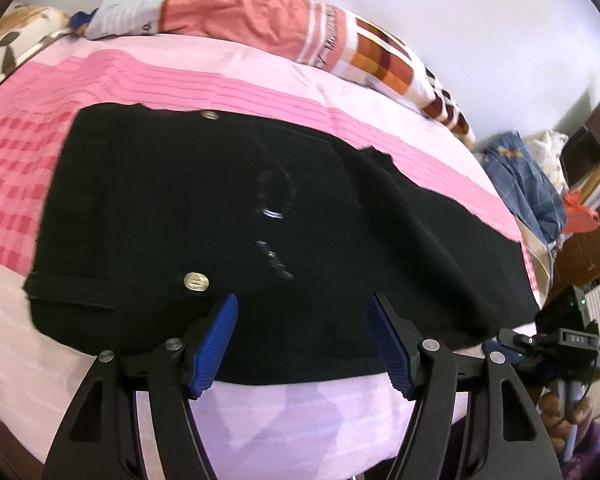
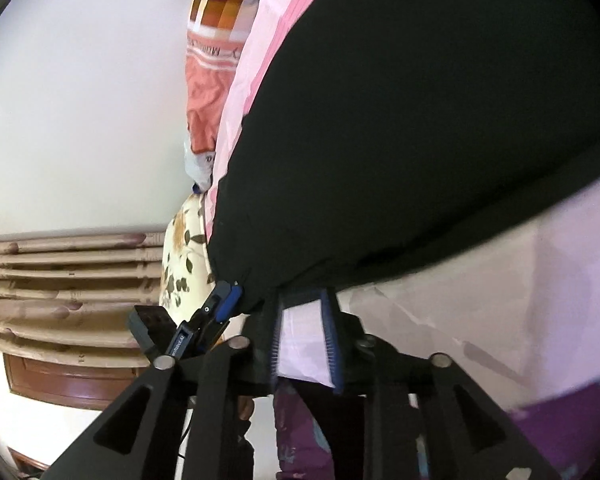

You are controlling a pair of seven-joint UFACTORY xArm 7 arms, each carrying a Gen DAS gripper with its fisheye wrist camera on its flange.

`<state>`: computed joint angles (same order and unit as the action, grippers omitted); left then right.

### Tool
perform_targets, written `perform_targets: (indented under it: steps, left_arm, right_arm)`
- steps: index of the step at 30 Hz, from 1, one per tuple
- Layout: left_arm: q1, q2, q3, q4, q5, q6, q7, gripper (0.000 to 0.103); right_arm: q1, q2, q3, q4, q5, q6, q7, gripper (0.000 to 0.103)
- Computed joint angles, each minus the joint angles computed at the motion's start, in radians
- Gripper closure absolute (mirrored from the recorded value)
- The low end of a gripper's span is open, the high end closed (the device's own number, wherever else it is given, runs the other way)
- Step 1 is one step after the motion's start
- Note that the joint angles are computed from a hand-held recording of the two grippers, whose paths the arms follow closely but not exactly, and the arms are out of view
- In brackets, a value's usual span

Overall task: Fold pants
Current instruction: 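Lower the hems onto the trousers and open the right tool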

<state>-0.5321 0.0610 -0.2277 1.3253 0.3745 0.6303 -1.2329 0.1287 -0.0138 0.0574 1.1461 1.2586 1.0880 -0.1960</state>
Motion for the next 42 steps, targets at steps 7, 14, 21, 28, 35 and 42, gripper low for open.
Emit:
perform_targets:
  steps: [7,14,21,28,35,42]
  left_arm:
    - [0.027,-0.060,-0.005,-0.079,0.011,-0.037,-0.036,0.035]
    - [0.048,-0.076,-0.014,-0.115,-0.006,-0.089,-0.035,0.035]
    - [0.066,-0.102,-0.020,-0.157,-0.030,-0.146,-0.027,0.035]
    - [0.084,-0.142,-0.031,-0.167,0.014,-0.094,-0.040,0.035]
    - [0.126,-0.214,-0.045,-0.220,0.002,-0.076,-0.028,0.035]
    - [0.142,-0.194,-0.079,-0.194,0.089,-0.016,-0.050,0.035]
  right_arm:
    - [0.018,0.092,0.037,0.071,0.005,-0.006,0.034,0.080]
    - [0.047,0.117,0.074,0.097,-0.014,-0.101,0.137,0.073]
    - [0.097,0.123,0.106,0.127,-0.082,-0.218,0.169,0.068]
    - [0.089,0.114,0.105,0.105,-0.089,-0.206,0.169,0.098]
    - [0.096,0.050,0.088,0.068,-0.055,-0.126,0.153,0.098]
    - [0.074,0.114,0.075,0.071,0.018,-0.023,0.150,0.087]
